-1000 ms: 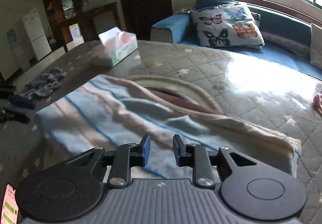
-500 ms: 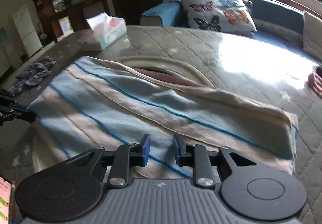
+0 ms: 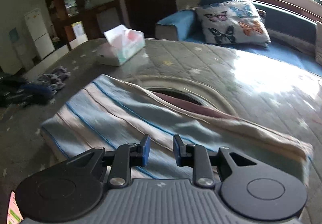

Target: Fold clothes

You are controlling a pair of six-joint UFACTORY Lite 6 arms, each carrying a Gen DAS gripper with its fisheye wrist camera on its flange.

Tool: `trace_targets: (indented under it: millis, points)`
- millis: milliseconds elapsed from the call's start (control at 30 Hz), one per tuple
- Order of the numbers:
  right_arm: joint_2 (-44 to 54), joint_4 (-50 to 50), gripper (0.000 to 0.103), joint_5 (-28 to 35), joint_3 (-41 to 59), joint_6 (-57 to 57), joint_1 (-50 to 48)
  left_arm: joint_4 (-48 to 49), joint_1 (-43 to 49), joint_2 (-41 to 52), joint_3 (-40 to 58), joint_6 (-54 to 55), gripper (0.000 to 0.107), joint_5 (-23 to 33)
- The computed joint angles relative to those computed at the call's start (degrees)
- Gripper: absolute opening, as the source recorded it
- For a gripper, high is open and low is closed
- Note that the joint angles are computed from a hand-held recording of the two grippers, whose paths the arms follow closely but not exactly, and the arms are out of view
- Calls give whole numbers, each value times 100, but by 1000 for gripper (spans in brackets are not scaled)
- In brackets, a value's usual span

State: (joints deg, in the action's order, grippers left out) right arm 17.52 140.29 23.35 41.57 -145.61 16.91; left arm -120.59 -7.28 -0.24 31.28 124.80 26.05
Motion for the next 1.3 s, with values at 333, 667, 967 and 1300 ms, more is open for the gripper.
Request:
trace_targets:
  millis: [333, 667, 967, 1300]
  points:
    - [312, -112, 24, 102, 327, 170, 249, -211, -237, 2262, 2047, -1124, 31, -495]
    - [390, -116, 24, 271, 269, 179, -52, -544, 421, 2380, 1709, -357, 15, 1759]
    - [348, -237, 24, 344, 187, 204, -251, -194, 801, 2365, 1581, -620, 27, 1519]
    - [315, -194, 24, 283, 206, 210, -178, -1066, -143, 2399, 1941, -291, 29, 74]
